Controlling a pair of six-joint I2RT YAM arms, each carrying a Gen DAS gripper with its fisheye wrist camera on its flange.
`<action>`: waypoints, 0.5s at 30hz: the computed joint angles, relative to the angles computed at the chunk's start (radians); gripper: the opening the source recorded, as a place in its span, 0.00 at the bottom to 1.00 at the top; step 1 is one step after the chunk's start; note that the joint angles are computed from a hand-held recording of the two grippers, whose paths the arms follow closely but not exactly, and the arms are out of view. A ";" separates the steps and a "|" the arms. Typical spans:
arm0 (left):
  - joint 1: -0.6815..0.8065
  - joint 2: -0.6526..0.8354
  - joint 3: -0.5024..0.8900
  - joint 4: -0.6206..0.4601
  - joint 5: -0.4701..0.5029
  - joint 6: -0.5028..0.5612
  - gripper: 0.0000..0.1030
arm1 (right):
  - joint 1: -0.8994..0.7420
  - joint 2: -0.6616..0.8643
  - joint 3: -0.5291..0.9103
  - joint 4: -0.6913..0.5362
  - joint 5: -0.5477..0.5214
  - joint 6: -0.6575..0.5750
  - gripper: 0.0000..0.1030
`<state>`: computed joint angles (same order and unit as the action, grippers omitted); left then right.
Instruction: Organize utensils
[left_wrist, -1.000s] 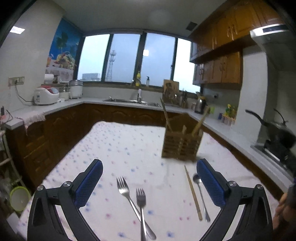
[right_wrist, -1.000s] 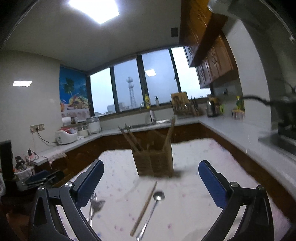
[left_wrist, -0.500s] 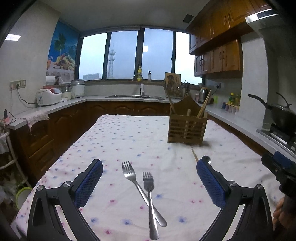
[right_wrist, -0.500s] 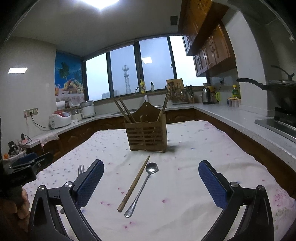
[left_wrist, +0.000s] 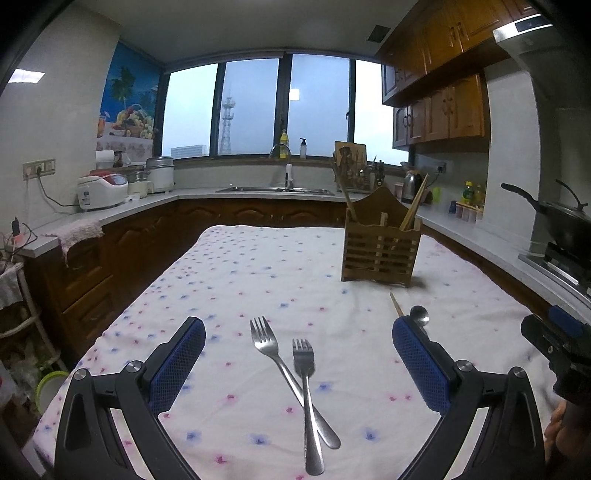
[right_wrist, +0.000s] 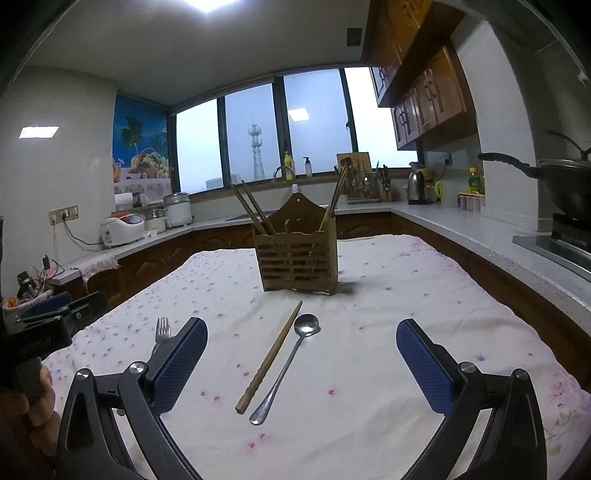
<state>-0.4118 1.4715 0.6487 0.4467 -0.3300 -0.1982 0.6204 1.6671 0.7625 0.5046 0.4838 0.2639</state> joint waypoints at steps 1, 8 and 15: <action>0.000 0.000 -0.001 0.002 0.001 0.002 0.99 | -0.001 0.002 0.002 0.001 -0.002 0.000 1.00; -0.010 0.008 -0.014 0.038 -0.015 0.018 0.99 | -0.006 0.006 0.010 -0.003 -0.013 -0.009 1.00; -0.008 0.006 -0.024 0.046 -0.011 0.023 0.99 | -0.004 0.006 0.005 0.009 -0.010 -0.013 1.00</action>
